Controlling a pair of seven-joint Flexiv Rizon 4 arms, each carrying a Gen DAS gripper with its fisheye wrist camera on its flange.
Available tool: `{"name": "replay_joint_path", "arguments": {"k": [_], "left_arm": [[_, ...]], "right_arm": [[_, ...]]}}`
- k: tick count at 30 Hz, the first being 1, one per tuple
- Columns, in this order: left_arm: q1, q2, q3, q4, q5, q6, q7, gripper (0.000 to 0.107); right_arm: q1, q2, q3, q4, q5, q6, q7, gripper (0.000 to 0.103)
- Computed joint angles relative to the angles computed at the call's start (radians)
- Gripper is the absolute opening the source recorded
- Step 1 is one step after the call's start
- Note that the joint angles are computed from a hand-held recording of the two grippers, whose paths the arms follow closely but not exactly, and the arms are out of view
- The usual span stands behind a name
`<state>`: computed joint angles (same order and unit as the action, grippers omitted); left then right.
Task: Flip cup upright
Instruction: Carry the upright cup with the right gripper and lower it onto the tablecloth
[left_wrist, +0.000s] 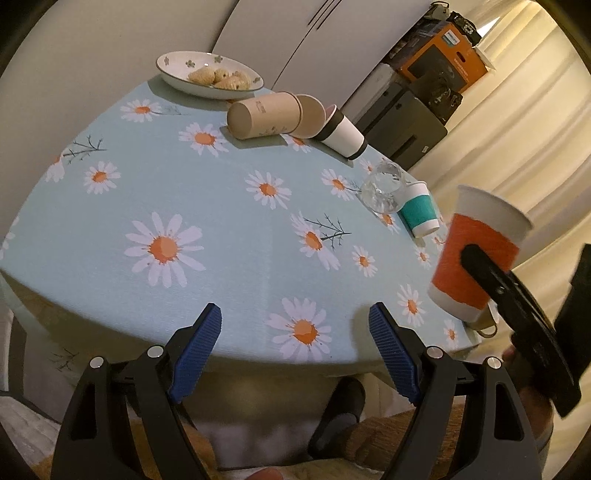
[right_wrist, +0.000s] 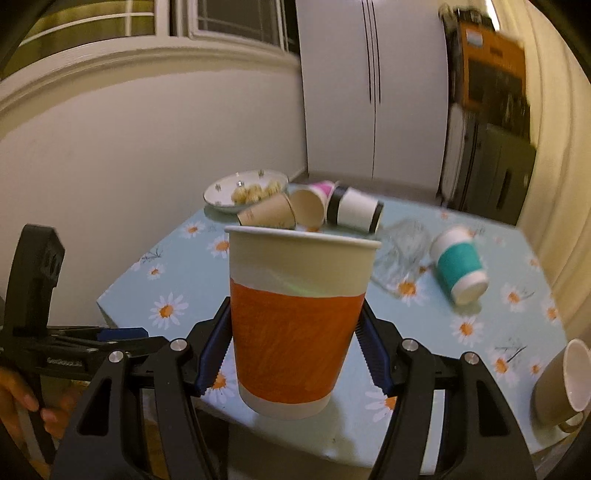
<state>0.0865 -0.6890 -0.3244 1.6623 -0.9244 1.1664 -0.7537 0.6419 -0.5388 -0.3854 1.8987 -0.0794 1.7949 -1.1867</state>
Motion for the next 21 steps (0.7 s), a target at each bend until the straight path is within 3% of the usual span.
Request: {"name": "replay_joint_path", "arguments": {"k": [4,8,11,15,21], "left_arm": [[0.002,0.002,-0.002,0.004,0.001,0.007,0.003,0.08],[0.001,-0.004,0.001,0.001,0.005,0.006,-0.005,0.08],[-0.004,-0.017,0.016,-0.014,0.028,-0.005,-0.036,0.08],[0.006,-0.021,0.004,-0.015,0.027,-0.002,-0.04,0.08],[0.008,-0.027,0.003,-0.016,0.033,-0.003,-0.055,0.08]], "right_arm": [[0.172,-0.047,-0.176,0.029,0.12,0.102,-0.019,0.064],[0.366,-0.203,-0.399,0.007,0.337,0.166,-0.041,0.064],[0.407,-0.322,-0.462,-0.028,0.451,0.204,-0.035,0.064],[0.423,-0.445,-0.512,-0.084,0.546,0.173,-0.005,0.064],[0.395,-0.53,-0.515,-0.127,0.54,0.17,0.061,0.064]]}}
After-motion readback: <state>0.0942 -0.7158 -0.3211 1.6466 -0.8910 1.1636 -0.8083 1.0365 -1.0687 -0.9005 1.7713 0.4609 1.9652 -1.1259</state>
